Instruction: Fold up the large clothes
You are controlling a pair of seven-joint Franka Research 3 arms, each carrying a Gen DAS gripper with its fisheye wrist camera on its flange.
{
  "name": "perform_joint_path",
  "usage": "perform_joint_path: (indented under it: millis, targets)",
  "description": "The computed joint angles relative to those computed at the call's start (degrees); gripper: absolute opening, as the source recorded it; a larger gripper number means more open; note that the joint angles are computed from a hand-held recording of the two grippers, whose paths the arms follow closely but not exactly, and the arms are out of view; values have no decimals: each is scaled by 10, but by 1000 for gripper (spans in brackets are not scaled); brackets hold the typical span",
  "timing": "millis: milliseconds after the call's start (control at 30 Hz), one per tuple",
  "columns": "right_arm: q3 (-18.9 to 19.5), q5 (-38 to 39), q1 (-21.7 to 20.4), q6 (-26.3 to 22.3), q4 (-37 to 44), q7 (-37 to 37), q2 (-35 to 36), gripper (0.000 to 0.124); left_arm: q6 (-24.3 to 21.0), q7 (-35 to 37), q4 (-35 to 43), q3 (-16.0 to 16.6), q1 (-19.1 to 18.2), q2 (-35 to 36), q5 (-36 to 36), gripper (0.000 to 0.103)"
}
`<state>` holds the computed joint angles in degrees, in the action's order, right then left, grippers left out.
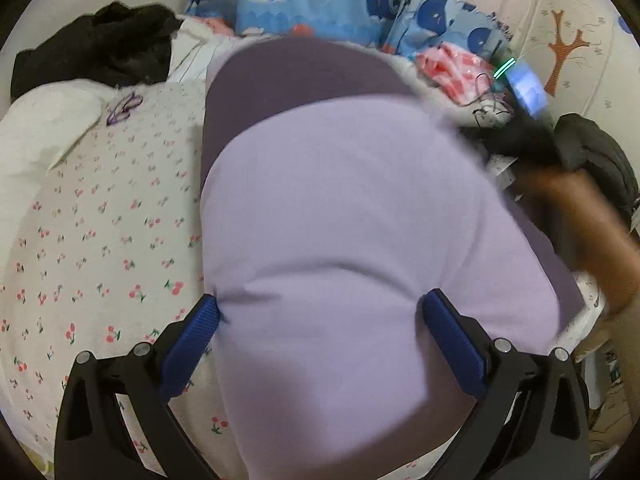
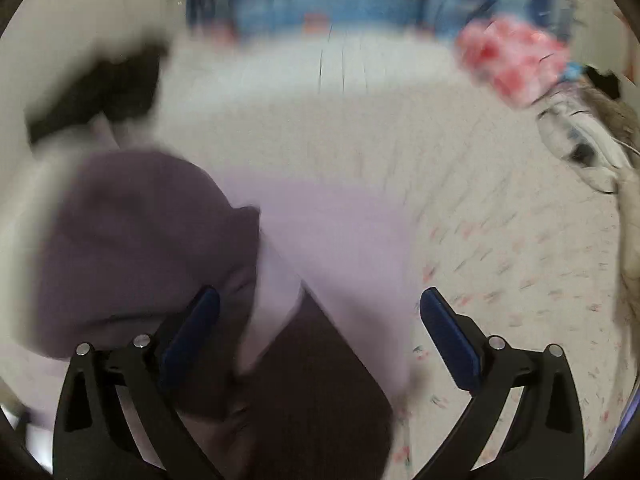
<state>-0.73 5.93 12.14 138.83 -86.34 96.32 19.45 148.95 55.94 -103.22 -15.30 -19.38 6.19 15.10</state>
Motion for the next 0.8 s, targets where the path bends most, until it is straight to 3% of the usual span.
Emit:
perform_joint_path:
  millis: [67,167,300,367,400,467,567,800]
  targets:
    - [1,19,-10,-13,-1,-4,-7,96,-36,-18,19,2,-10,9,37,98]
    - [-2,6,-12,-6,-51,-18,-65,96,-50,-41,23,5,-18,12,76,98]
    - [12,163,-43,36,-203,-136,-206,96,-62,-72,21,6,-22,5,104,98]
    - [11,180,-40,27,-248,-159,-245,96,-83,-91,33,6,-32,9,147,98]
    - [13,168,-37,17,-266,-160,-256,96,-98,-104,40,6,-39,11,176,98]
    - [20,148,-32,43,-304,-144,-265,96,-122,-116,52,4,-48,16,202,98]
    - [6,235,-23,62,-344,-147,-279,96,-139,-117,59,2,-53,20,215,98]
    - [1,275,-16,107,-391,-155,-313,96,-147,-122,66,2,-57,24,224,98]
